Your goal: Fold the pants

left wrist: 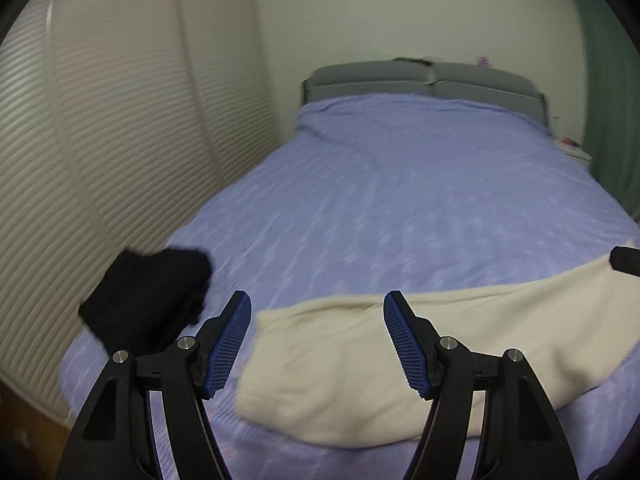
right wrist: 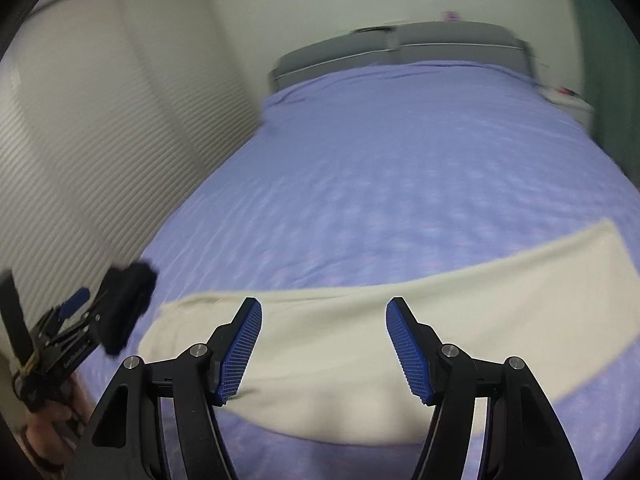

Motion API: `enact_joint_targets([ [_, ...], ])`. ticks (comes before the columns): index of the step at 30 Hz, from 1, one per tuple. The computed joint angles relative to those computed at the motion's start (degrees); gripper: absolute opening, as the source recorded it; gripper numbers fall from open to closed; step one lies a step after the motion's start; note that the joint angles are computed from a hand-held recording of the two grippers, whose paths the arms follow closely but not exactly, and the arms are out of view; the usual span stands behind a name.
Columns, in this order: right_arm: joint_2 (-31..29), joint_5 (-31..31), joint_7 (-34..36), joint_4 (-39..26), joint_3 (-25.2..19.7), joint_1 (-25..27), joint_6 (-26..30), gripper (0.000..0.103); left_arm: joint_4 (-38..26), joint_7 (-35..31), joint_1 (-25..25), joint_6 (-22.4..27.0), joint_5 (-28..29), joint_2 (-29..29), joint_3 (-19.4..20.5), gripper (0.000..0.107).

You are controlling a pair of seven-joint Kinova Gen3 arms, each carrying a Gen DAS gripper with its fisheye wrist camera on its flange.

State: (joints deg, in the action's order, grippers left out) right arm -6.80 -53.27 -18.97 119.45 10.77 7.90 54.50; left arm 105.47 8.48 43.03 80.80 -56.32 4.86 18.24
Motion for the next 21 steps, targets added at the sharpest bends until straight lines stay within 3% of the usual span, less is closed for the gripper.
enact_joint_targets([
  [4,3.70,0.25,2.05,-0.20,-6.56,-6.40,-3.47,0.066,3.70,4.47,-1.75,-1.82,3.39,0.29,-1.16,0.068],
  [8,12.06,4.88,1.59,-7.03,-13.56,-11.22,-3.72,0.066,8.11,10.52,-3.73,-7.10,4.65,-0.40,-2.18,0.068],
  [12,19.75,14.01,-1.63,-15.90,-18.02,-17.34,-0.58,0.066,12.45,13.91,-5.07,-9.30,3.23,-1.16,-2.19,0.068],
  [14,23.99,18.67,-3.35,-21.09,-18.41,-22.37,1.98,0.066,15.00,15.56,-6.37,-11.27,3.03,-2.37,-2.08,0.068],
  [21,37.55,34.78,-11.60,-37.87,-23.98,-32.33,12.73,0.065,20.71,18.31,-10.79,-15.94,4.17,-6.33,-1.98,0.068],
])
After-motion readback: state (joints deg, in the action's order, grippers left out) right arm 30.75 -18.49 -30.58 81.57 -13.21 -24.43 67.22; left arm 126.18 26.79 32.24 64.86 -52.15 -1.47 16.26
